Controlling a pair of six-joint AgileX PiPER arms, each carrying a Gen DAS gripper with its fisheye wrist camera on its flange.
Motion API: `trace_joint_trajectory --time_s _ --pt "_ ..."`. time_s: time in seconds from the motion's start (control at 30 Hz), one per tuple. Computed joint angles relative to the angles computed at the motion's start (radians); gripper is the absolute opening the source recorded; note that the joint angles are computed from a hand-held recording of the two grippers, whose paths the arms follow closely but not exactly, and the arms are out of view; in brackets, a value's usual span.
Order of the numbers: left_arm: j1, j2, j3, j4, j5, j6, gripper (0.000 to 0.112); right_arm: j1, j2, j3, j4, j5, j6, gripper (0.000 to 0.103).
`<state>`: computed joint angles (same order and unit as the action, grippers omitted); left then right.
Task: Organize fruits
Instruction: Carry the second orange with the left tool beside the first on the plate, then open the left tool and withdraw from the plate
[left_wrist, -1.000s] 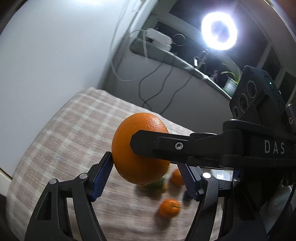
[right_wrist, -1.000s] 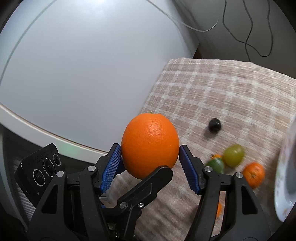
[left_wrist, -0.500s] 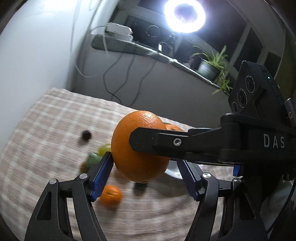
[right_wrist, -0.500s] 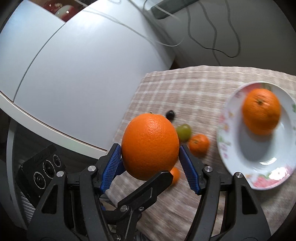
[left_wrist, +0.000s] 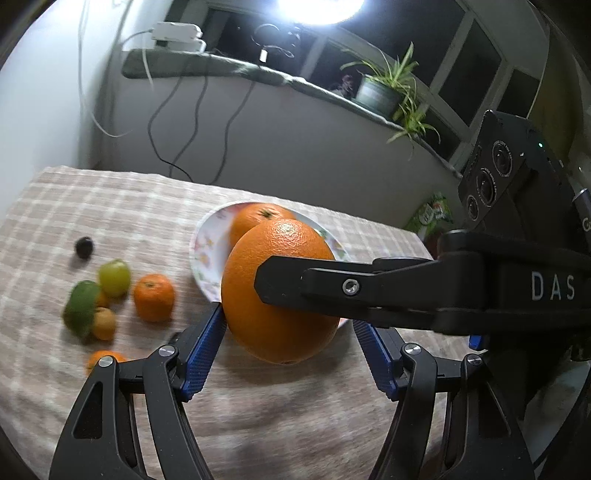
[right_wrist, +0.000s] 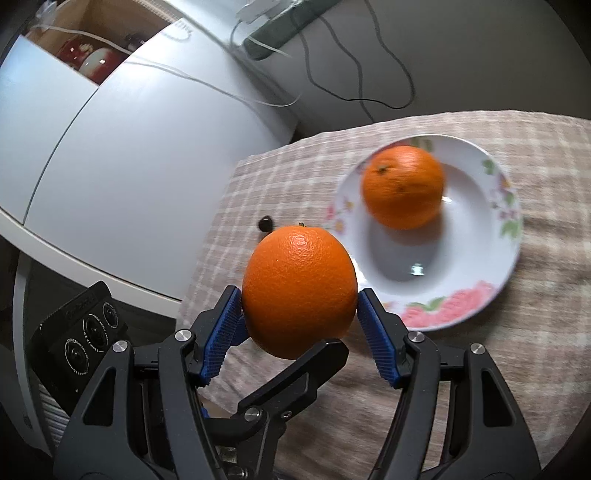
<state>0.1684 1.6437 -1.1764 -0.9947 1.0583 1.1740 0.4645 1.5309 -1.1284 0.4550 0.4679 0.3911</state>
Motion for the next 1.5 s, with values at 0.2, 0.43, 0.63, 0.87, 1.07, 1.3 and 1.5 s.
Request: trace_joint_trajectory --time_s 0.2,0.43,0.63,0.87,1.07,1.3,1.5 --pt "-0.065 0.005 0.005 0.020 -0.029 -0.027 0.069 -0.052 -0.040 0.072 0.061 0.000 -0.056 0.068" --pt "-0.116 0.021 -0.012 0.045 -0.061 -0.065 0.068 -0.102 -0.021 0.086 0.131 0.001 -0.138 0.068" --pt "-0.152 0.048 -0.039 0.065 -0.080 -0.097 0.065 -0.125 -0.011 0.080 0.128 0.016 -0.145 0.068" --pt "-0.183 0.062 -0.050 0.081 -0.099 -0.122 0.064 -0.147 0.005 0.076 0.138 0.027 -0.169 0.068" --pt "-0.191 0.051 -0.039 0.063 -0.128 -0.098 0.064 -0.142 0.013 0.062 0.080 0.038 -0.122 0.068" --pt "-0.187 0.062 -0.066 0.092 -0.137 -0.111 0.066 -0.129 -0.027 0.075 -0.045 -0.008 0.004 0.068" --pt "-0.177 0.057 -0.046 0.088 -0.132 -0.100 0.067 -0.147 -0.073 0.087 -0.073 -0.011 0.031 0.074"
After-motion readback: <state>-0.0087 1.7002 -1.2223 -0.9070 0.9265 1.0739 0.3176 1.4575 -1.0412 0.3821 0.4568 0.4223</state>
